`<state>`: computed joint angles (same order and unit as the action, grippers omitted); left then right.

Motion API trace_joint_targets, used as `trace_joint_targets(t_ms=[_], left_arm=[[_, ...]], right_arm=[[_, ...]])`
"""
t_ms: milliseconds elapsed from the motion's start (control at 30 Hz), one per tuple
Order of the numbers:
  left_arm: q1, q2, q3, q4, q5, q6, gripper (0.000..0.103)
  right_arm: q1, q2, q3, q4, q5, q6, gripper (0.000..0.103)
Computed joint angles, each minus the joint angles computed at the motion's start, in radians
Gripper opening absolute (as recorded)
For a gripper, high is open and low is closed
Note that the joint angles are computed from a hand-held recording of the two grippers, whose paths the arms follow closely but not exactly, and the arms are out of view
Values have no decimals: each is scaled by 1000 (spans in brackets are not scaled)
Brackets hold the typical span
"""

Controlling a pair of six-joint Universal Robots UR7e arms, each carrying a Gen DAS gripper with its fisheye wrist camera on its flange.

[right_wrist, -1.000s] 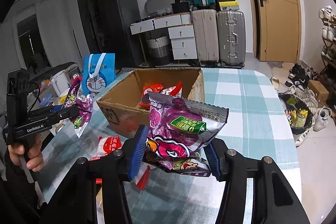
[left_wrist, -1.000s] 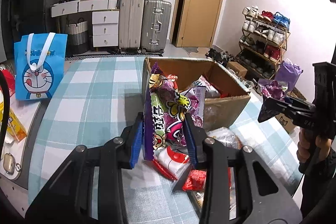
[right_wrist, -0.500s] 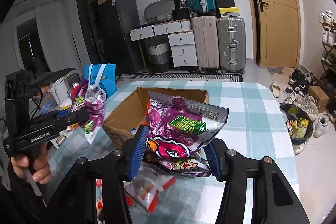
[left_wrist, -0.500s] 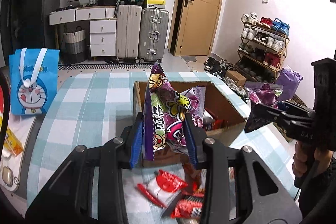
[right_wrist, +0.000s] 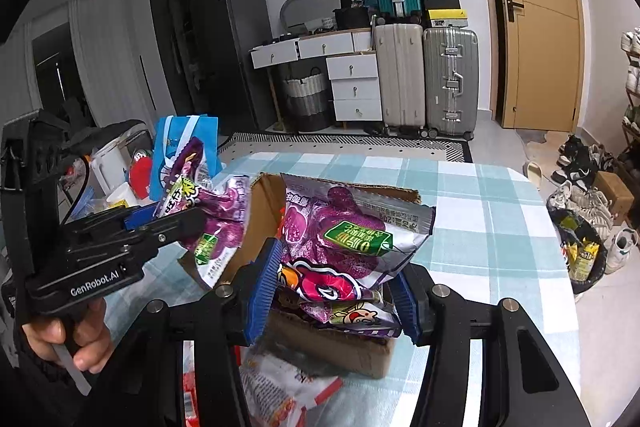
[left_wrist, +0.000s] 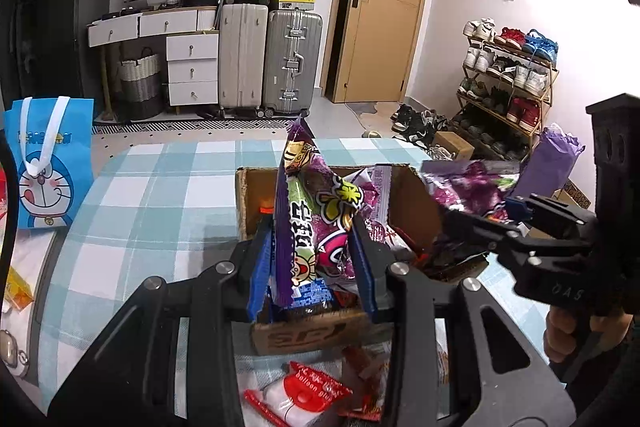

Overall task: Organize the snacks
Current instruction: 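Carry both purple candy bags over the box and lower them inside, then open both tools and pull them back from the box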

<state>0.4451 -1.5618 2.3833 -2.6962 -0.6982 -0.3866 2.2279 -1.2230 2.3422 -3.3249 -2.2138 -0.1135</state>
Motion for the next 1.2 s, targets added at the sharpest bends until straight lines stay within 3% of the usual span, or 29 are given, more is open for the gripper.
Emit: trace_joint_targets(t_ms=[300, 967, 1200], left_arm=[[66, 100, -39, -77, 2, 66, 33], [151, 246, -86, -132, 1, 123, 33], [164, 252, -82, -136, -14, 128, 33]], right_arm=[[-77, 9, -40, 34, 71, -14, 53], [-138, 83, -92, 103, 80, -48, 53], [-128, 111, -109, 104, 39, -65, 53]])
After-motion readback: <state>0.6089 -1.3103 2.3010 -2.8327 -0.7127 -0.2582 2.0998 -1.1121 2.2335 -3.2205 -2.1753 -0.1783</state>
